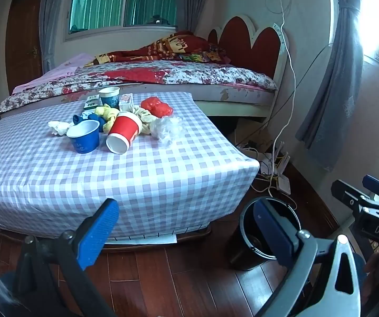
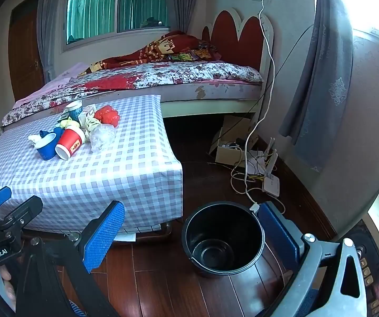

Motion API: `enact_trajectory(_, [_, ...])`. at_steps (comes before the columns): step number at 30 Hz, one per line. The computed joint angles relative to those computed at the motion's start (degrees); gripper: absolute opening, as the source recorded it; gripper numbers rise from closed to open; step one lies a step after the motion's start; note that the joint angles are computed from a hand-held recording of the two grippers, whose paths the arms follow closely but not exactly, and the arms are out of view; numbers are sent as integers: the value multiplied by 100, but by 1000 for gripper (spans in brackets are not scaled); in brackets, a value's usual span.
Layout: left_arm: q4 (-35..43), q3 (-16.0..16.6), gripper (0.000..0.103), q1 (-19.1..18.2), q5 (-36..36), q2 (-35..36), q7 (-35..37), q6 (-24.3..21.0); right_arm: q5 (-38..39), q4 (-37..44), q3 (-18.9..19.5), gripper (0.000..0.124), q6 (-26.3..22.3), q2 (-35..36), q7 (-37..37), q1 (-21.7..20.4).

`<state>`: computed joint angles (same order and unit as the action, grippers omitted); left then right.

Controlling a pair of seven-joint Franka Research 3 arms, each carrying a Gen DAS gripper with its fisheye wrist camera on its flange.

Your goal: Collect trash

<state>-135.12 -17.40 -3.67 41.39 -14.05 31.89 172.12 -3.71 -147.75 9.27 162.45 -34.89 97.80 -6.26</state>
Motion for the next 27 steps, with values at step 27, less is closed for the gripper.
enact_trajectory(27, [-115,-54,102,77,187,-100,-270,-31,-31,-32,24,102,-38,-8,21,55])
